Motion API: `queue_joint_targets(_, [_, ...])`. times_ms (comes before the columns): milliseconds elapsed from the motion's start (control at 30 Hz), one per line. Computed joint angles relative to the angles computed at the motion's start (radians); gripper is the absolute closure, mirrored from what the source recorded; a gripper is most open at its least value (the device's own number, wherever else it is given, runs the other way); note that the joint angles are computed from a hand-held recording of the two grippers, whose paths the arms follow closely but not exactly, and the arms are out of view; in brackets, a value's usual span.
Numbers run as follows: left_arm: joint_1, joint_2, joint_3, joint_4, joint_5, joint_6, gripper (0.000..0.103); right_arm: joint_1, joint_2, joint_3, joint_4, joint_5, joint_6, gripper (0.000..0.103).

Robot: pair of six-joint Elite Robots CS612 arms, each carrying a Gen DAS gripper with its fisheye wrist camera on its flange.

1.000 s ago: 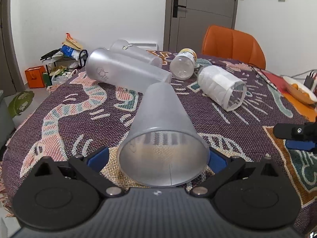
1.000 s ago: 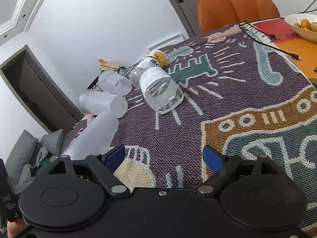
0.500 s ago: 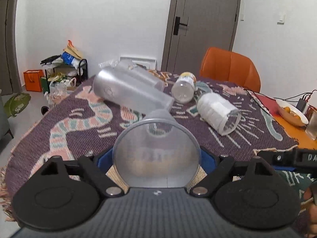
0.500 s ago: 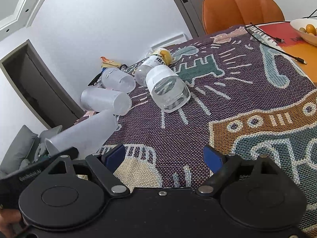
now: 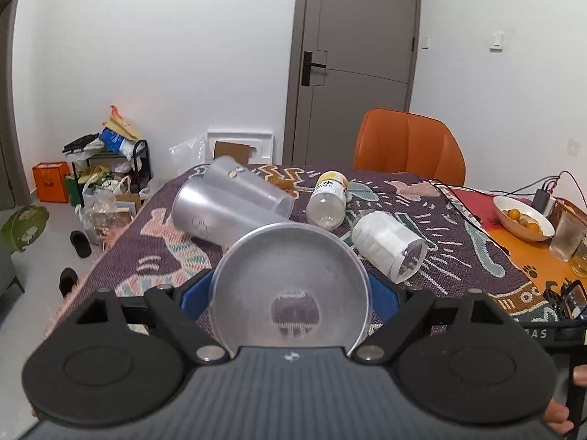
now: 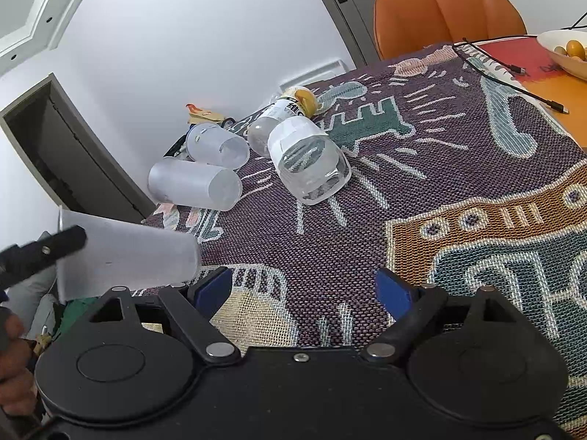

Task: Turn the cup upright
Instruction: 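Lower the cup base-first onto the blanket and open the right gripper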

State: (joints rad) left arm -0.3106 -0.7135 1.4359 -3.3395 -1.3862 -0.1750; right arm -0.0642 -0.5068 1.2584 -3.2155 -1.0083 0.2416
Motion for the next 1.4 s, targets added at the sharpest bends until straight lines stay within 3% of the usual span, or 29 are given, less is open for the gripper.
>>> queue_joint_targets(300, [0.001,-0.011,-0.018,0.030,-0.022,0.052,0.016,-0.001,0.002,-0.001,0.001,0.003,0.003,0.017])
queue_joint_targets(800, [0.000,0.024,-0.101,0.122,-0.075,0.090,0.016,-0.002,0.000,0.003,0.010,0.007,-0.016,0.016])
queue_joint_targets(1100, [-0.009,0.035,-0.100,0.071,-0.058,0.117,0.009,-0.005,-0.004,0.008,-0.003,0.008,-0.011,0.014])
queue_joint_targets(1400, [0.000,0.017,-0.058,0.017,-0.060,0.079,0.008,-0.003,-0.021,0.025,-0.028,0.017,-0.032,0.007])
